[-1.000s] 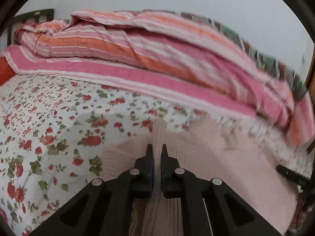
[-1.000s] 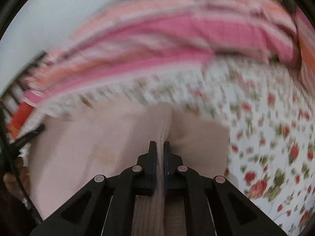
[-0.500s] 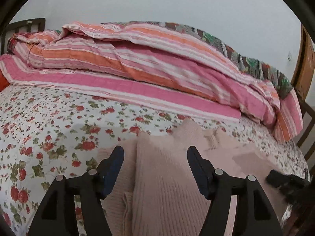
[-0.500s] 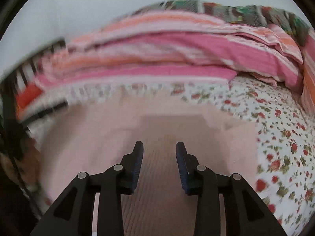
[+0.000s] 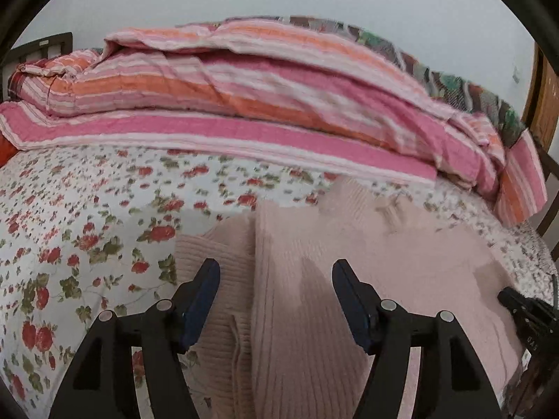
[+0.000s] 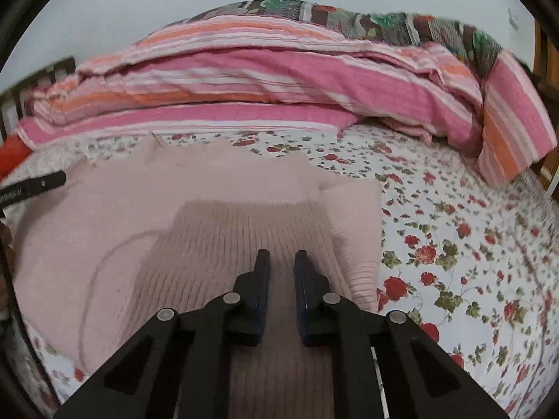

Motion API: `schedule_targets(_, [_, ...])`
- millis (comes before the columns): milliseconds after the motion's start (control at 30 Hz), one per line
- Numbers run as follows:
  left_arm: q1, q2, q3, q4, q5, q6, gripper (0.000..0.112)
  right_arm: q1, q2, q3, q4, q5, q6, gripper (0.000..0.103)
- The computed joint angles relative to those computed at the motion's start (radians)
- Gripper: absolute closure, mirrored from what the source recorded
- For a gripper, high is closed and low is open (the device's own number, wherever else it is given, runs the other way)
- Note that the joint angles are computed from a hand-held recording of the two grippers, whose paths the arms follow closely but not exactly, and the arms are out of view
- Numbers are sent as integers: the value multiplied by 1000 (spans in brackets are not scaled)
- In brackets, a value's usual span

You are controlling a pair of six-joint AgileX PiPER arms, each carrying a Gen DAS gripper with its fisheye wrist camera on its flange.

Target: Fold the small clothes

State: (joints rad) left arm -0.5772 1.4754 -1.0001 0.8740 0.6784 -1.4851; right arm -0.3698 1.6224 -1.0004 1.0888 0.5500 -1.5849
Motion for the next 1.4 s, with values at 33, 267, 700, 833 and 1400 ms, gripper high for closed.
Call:
schedule_targets(33, [7,19,-16,-35,13,37,48,14,-4,13,19,-27,-18,91])
schedule_targets(267, [-9,36,-29,-30,39,46,47,12,-10,24,36,-38,-26,91])
schedule_targets(700, [-133,-100,134,239,33,-232,46,46,-29,139,385,-141,-393,89])
schedule_targets(833, [-262,-104,130,288,80,-287,46,27,-23,127,352,-107,-358,89])
schedule_targets(1400, [-551,-85,183,117,476,-491,41,-231,-29,130,317,234,-474,88])
